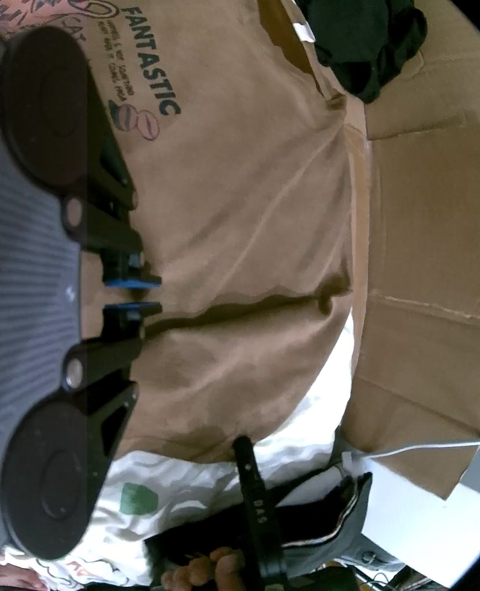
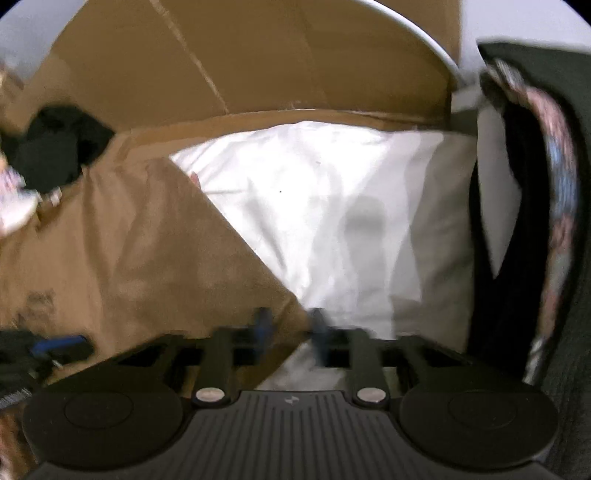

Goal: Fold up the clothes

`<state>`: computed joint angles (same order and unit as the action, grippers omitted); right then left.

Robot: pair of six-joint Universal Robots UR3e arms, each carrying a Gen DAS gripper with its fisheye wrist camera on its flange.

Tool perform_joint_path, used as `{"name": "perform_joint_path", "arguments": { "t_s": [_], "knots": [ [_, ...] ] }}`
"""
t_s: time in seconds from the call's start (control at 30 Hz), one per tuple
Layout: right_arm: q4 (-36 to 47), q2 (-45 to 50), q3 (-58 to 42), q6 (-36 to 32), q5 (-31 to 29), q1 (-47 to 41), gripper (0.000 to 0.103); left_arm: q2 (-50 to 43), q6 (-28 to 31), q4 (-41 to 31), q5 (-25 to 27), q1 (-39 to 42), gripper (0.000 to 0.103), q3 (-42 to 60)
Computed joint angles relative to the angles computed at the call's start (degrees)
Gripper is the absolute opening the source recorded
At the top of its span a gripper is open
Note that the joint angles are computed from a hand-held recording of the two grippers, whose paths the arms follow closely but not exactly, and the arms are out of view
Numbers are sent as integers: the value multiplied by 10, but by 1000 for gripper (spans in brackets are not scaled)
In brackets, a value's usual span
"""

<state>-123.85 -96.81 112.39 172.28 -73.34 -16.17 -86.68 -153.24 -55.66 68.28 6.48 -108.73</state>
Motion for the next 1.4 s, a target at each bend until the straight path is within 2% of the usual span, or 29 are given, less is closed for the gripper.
{"name": "perform_joint_path", "arguments": {
  "t_s": [0.17,0.33,0.67,0.87,0.9,0.93,0.97,1.03,1.2,1.4],
  "knots": [
    [14,9,-54,-29,-53,26,4,-3,-6,-11,-2,-17,7,16],
    [-28,13,-74,-49,-105,40,4,-24,-31,8,0,-47,7,28],
    [-89,47,-102,-76,-153,52,4,-77,-66,70,-20,-93,7,30],
    [-100,89,-122,-68,-197,89,5,-82,-54,74,-25,-94,7,26],
    [-108,89,-118,-63,-197,91,5,-81,-54,75,-25,-94,7,25],
    [-114,85,-112,-59,-195,91,11,-80,-55,75,-25,-94,7,23],
    [-118,78,-105,-58,-188,87,22,-80,-56,76,-25,-94,7,21],
    [-125,63,-91,-59,-174,78,36,-70,-53,75,-32,-89,7,12],
    [-116,-1,-48,-97,-123,47,37,-53,-66,51,-42,-88,7,15],
    [-38,-87,-10,-144,-52,9,37,-72,-82,30,-18,-130,7,63]
  ]
}}
